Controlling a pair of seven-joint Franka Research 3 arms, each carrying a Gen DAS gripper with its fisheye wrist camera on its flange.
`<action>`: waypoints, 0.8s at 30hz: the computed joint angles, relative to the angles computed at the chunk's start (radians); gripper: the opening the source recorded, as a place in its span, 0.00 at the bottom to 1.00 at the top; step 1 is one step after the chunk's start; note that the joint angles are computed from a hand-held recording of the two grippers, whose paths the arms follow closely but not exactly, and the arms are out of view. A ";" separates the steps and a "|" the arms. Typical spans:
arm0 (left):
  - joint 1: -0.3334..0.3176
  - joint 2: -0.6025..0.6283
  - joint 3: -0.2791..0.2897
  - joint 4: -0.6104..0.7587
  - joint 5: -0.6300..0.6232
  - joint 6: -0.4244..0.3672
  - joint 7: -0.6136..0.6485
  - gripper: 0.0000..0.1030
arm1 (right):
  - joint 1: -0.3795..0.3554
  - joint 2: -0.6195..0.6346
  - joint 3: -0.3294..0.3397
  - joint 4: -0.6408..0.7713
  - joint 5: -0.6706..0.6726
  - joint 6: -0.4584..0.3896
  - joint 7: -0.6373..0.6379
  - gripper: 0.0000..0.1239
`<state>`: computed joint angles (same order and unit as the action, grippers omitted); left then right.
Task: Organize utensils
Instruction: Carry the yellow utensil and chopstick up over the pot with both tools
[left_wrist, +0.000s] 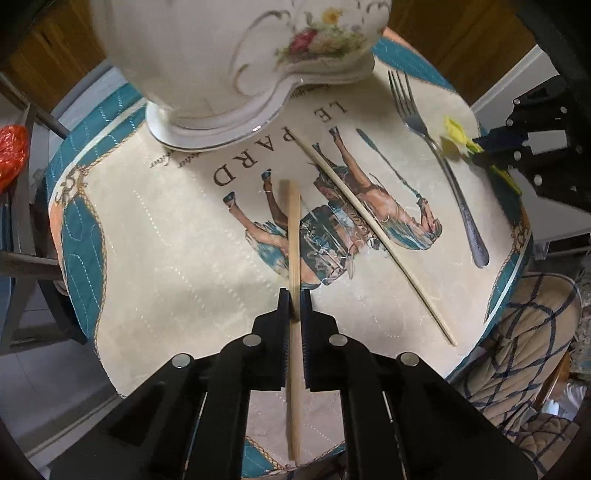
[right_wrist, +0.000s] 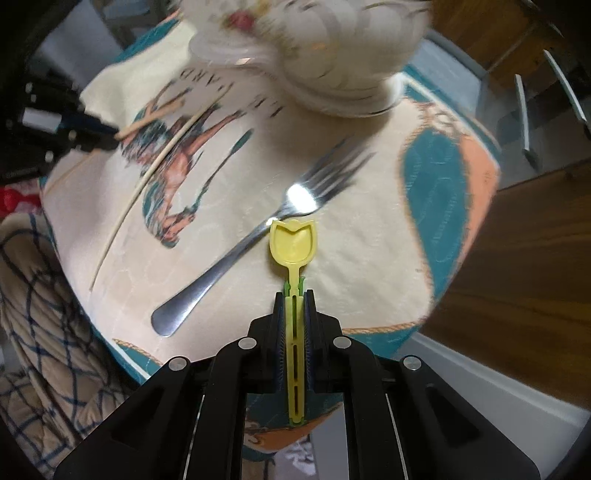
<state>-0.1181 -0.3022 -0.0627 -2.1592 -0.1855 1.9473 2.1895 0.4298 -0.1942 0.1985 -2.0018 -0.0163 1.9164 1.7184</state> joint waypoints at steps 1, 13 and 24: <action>-0.002 -0.015 0.013 -0.014 -0.029 0.010 0.024 0.05 | -0.002 -0.026 -0.006 -0.021 0.016 0.034 0.003 0.08; -0.124 -0.311 0.158 -0.240 -0.600 0.448 0.338 0.05 | -0.057 -0.281 0.014 -0.335 0.186 0.739 0.091 0.08; -0.391 -0.266 0.261 -0.178 -1.101 0.902 0.640 0.05 | -0.316 -0.250 0.239 -0.362 -0.054 1.135 0.426 0.08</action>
